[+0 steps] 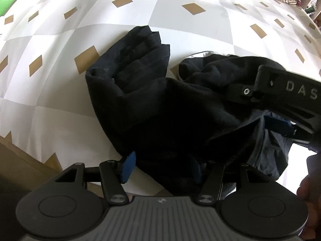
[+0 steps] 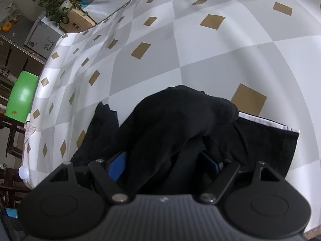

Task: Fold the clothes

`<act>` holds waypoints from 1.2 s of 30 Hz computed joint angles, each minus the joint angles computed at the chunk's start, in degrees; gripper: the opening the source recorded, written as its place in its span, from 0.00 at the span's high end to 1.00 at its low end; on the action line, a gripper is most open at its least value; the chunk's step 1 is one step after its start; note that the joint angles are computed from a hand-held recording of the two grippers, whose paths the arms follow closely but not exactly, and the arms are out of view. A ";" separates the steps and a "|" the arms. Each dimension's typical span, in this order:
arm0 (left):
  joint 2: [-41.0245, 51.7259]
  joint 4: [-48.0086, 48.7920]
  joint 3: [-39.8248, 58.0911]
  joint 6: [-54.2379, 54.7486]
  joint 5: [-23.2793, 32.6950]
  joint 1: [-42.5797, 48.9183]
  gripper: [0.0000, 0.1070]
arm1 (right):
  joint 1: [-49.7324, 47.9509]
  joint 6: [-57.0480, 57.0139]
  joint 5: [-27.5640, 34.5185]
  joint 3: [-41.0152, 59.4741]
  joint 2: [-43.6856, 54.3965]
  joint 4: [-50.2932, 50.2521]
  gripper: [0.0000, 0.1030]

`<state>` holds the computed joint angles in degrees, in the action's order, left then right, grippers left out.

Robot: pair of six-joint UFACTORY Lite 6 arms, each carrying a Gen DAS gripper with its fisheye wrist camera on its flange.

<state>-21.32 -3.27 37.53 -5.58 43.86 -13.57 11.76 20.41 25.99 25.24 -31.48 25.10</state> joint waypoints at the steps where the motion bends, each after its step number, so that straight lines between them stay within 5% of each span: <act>1: -0.55 -0.05 0.07 -0.10 0.43 0.07 0.47 | -0.07 0.16 0.11 -0.34 -0.76 0.27 0.24; 10: -9.88 2.70 -3.40 -3.46 4.63 -2.07 0.47 | -1.83 -0.38 2.09 -3.16 -8.07 2.75 0.24; 36: -15.03 -1.55 -2.69 2.64 9.32 2.75 0.47 | 3.10 1.72 1.09 -7.32 -18.02 3.60 0.24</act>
